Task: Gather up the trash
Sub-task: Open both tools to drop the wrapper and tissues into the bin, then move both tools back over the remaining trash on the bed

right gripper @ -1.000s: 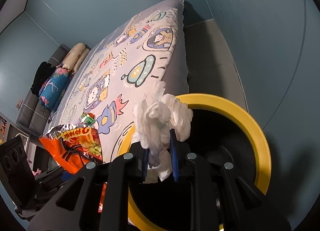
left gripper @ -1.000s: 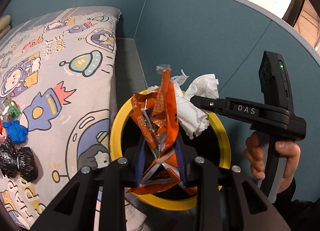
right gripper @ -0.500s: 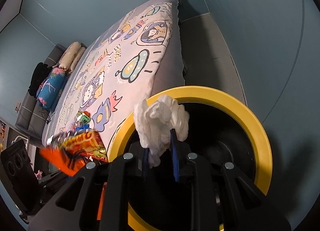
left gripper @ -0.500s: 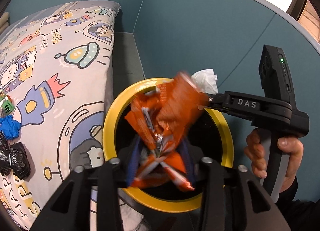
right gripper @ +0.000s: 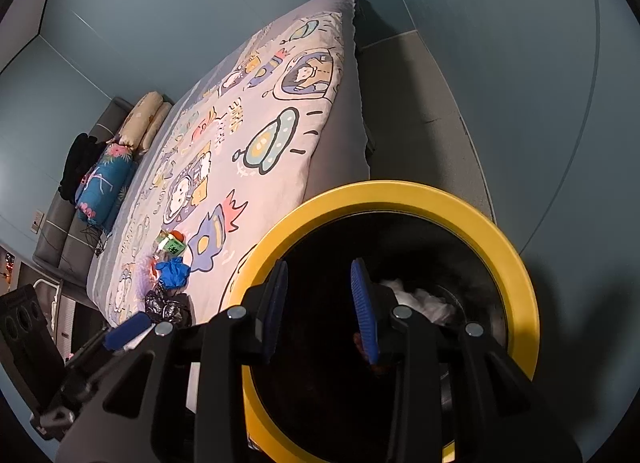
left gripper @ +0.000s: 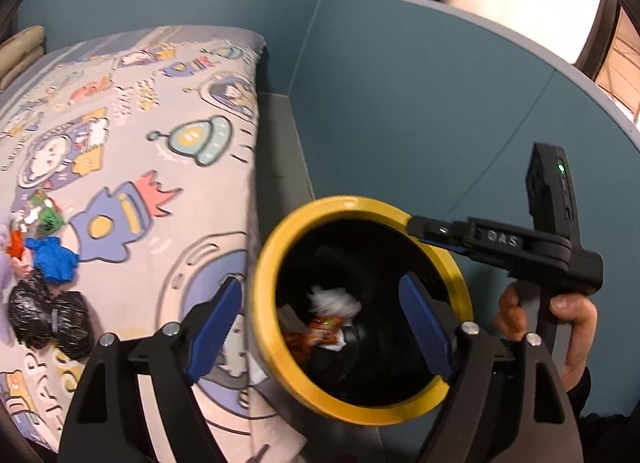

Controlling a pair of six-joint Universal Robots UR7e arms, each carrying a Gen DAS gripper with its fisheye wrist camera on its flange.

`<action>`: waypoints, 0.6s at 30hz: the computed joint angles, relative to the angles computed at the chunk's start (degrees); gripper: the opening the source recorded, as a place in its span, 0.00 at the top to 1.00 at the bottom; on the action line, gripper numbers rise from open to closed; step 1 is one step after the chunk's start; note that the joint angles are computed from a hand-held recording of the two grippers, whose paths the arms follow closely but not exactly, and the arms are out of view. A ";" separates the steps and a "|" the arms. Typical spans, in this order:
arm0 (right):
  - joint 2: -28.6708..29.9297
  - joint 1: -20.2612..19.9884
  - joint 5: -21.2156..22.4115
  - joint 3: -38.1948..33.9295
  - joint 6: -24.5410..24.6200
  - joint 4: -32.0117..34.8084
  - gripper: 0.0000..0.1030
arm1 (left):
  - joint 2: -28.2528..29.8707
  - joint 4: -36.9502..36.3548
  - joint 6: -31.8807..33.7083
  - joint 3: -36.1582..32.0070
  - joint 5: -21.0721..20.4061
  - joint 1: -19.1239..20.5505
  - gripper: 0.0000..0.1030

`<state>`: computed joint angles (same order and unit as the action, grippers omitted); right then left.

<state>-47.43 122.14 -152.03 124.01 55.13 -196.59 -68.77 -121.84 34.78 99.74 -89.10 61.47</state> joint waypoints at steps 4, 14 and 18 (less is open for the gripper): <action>0.85 0.64 0.14 -1.31 -3.72 -1.91 0.67 | 0.77 -1.16 -0.80 -2.17 1.18 0.90 0.21; 3.67 0.30 4.49 -9.35 -14.66 0.15 0.62 | 3.21 -3.51 -2.15 -8.38 4.44 3.81 0.16; 5.32 -0.09 6.90 -13.14 -18.47 1.70 0.60 | 4.07 -3.69 -2.48 -11.07 5.96 5.02 0.16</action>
<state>-42.12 122.04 -145.14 110.87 36.66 -194.88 -64.71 -125.53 32.30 88.67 -83.15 66.49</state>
